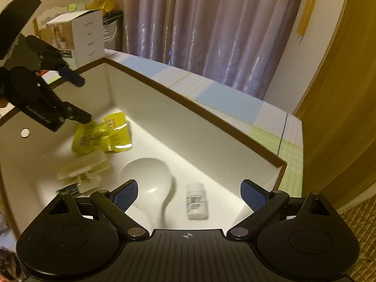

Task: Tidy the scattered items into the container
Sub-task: 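Open the left tool to drop the pouch while the right tool releases the pill bottle, then withdraw both tools from the brown box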

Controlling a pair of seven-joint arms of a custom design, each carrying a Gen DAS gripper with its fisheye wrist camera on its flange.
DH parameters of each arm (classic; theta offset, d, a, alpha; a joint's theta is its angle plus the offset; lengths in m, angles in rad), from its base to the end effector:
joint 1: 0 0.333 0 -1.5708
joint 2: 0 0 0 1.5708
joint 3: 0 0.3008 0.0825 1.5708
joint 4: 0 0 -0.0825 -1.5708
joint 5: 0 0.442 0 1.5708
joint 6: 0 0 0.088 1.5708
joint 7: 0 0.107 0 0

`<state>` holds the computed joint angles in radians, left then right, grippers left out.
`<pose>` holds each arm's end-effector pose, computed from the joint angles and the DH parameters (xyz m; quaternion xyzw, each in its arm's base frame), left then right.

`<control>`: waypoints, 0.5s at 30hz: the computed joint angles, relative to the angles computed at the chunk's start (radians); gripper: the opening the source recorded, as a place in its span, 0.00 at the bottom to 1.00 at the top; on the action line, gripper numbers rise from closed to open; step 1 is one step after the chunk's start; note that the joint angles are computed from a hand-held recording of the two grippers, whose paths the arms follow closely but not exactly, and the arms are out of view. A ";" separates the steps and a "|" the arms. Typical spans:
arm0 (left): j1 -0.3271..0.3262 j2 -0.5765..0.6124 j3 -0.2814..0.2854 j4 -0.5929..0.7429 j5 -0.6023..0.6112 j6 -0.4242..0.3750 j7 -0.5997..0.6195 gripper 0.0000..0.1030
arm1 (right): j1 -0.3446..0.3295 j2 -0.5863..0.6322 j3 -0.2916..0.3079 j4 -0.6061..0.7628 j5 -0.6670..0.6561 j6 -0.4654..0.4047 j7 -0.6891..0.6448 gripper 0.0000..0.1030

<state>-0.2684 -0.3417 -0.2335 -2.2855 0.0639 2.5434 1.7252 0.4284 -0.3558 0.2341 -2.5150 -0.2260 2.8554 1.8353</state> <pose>0.4814 -0.2730 0.5158 -0.3990 0.8677 -0.2005 0.2186 0.4040 0.3317 0.4342 -0.8312 0.4346 -0.2055 0.2794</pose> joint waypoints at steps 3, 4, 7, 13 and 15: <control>-0.002 -0.006 0.000 -0.004 -0.003 0.002 -0.001 0.71 | 0.019 -0.009 -0.012 0.002 0.036 -0.029 -0.002 0.96; -0.003 -0.008 0.000 -0.005 -0.004 0.002 -0.002 0.72 | 0.019 -0.013 -0.009 0.002 0.040 -0.039 0.005 0.96; -0.010 -0.019 0.001 -0.009 -0.014 -0.005 -0.002 0.77 | 0.023 -0.032 -0.004 -0.005 0.049 -0.054 0.025 0.96; -0.003 -0.053 -0.015 -0.022 0.002 -0.010 -0.054 0.94 | 0.029 -0.089 0.011 -0.031 0.069 -0.071 0.098 0.96; -0.006 -0.062 -0.014 -0.019 0.002 -0.024 -0.065 0.96 | 0.027 -0.105 0.020 -0.037 0.072 -0.080 0.133 0.96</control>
